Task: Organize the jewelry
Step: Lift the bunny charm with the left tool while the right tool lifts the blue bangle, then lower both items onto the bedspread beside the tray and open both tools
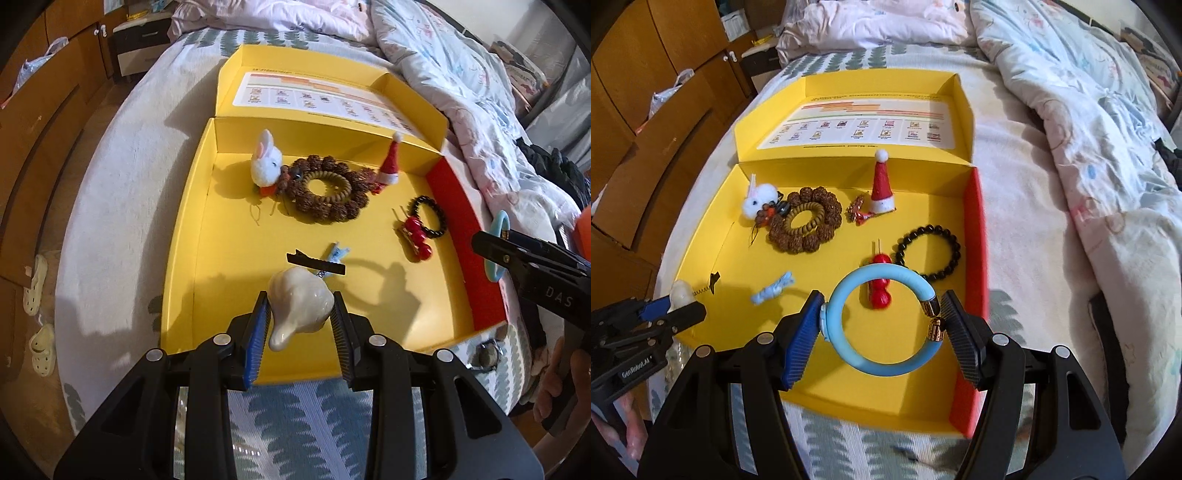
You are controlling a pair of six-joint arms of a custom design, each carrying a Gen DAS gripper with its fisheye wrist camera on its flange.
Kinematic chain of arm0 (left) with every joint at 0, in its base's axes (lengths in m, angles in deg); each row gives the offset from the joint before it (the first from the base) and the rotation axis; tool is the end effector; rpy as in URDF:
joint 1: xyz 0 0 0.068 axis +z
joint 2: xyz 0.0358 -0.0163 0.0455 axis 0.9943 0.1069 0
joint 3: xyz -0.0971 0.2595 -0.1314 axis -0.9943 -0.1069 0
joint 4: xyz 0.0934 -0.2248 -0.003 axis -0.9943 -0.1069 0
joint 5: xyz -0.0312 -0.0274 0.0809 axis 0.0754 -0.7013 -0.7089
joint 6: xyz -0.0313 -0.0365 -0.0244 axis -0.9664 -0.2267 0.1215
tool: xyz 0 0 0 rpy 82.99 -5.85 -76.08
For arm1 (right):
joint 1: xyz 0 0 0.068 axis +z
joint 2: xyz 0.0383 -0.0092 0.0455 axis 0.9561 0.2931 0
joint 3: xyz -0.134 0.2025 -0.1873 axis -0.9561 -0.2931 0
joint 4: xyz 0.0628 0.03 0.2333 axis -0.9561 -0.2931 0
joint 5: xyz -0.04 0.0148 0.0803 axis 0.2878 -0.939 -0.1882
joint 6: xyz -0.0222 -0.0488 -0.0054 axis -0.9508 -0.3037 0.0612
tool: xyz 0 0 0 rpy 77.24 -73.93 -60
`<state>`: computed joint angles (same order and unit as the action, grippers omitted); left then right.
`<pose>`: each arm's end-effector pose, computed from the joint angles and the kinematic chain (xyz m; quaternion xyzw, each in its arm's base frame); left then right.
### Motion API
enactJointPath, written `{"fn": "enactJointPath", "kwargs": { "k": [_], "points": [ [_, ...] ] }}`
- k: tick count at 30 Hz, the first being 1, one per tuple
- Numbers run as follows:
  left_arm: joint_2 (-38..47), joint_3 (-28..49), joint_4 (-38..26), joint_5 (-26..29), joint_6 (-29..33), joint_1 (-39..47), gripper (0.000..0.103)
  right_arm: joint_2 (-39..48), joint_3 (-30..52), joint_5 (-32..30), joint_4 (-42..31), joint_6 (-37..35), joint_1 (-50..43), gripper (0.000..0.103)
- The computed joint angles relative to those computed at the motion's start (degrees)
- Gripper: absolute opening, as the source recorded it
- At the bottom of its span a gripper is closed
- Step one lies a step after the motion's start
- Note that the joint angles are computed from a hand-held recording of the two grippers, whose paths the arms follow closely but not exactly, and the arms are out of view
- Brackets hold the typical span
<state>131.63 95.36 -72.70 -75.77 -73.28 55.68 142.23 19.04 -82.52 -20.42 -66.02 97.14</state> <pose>0.2934 -0.1603 0.1623 0.0626 0.9719 -0.1279 0.1874 0.3089 0.1362 0.1863 -0.0352 0.9741 0.0506 0.2176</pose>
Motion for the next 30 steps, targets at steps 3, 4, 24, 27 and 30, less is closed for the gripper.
{"fn": "enactJointPath", "kwargs": {
  "k": [3,4,24,27,30],
  "points": [
    [-3.2,-2.3,-0.1,-0.9,-0.3,-1.8,0.034,-4.6,-3.6,0.8,-0.3,0.4,-0.1,0.066],
    [-4.3,-3.1,-0.1,-1.2,-0.5,-2.4,0.034,-6.7,-5.0,1.1,-0.5,0.6,-0.3,0.066],
    [-16.3,-21.3,3.9,-8.5,-11.1,-16.8,0.034,-29.4,-38.6,-0.4,3.8,3.2,-12.4,0.066],
    [-14.2,-22.6,5.8,-8.9,-12.1,-17.9,0.034,-24.4,-41.6,-0.4,8.8,3.1,-13.3,0.066],
    [-11.9,-23.4,7.8,-8.3,-12.7,-18.7,0.034,-22.1,-42.3,0.4,10.7,2.8,-14.2,0.066]
  ]
}}
